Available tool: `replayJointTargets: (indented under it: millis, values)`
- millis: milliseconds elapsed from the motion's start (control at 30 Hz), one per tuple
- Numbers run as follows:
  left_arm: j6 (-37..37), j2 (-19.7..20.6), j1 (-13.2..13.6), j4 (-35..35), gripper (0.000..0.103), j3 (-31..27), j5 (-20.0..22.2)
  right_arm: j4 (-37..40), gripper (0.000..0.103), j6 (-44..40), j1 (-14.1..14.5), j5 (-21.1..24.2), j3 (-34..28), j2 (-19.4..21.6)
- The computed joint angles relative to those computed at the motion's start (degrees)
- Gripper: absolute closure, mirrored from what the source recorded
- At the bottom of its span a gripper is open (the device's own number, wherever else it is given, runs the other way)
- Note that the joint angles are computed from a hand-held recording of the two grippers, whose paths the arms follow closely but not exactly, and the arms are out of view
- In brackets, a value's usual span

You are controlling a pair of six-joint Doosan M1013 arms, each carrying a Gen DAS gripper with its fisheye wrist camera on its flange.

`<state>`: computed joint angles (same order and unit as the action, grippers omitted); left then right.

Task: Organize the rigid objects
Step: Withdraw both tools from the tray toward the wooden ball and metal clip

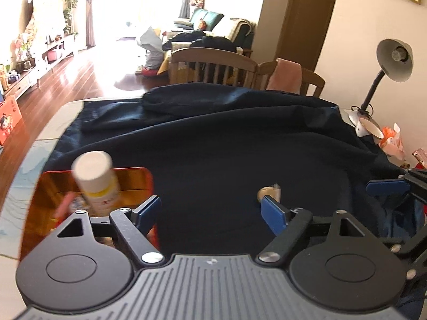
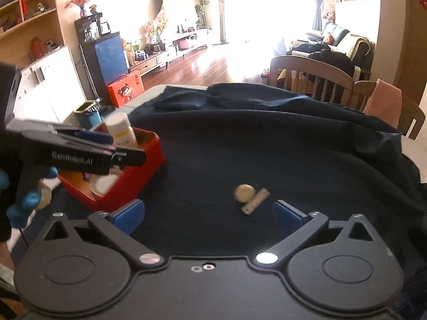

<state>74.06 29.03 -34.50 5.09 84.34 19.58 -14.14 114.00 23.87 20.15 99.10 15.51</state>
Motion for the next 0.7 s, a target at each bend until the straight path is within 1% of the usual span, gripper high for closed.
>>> replayJointTargets:
  millis: [167, 267, 333, 400, 500, 600, 700]
  values:
    - [-0.21, 2.47, -1.57, 0.94, 0.021, -3.21, 2.0, 4.18, 0.0, -6.49, -2.0, -0.45, 0.97, 0.3]
    - [-0.85, 4.26, -2.27, 1.65, 0.021, -5.57, 3.72, 8.61, 0.0, -12.9, -3.3, -0.6, 1.16, 0.83]
    - [-0.9, 5.52, -2.56, 1.5, 0.021, -7.3, 5.24, 9.83, 0.0, -16.77, -3.86, -0.27, 0.76, 1.55]
    - [-0.34, 6.7, -2.69, 0.26, 0.021, -8.87, 6.81, 11.24, 0.0, -21.35, -4.34, -0.25, 0.32, 2.37]
    - [3.22, 8.77, -2.39, -4.65, 0.021, -11.67, 9.5, 15.2, 0.0, -29.71, -5.07, -0.49, -0.47, 3.74]
    - [4.31, 10.57, -2.19, -6.74, 0.021, -13.9, 11.86, 18.22, 0.0, -37.23, -5.65, -1.06, -1.19, 5.19]
    - [5.99, 12.18, -2.09, -8.4, 0.021, -15.8, 13.68, 22.82, 0.001, -45.3, -6.24, -1.41, -1.93, 6.5]
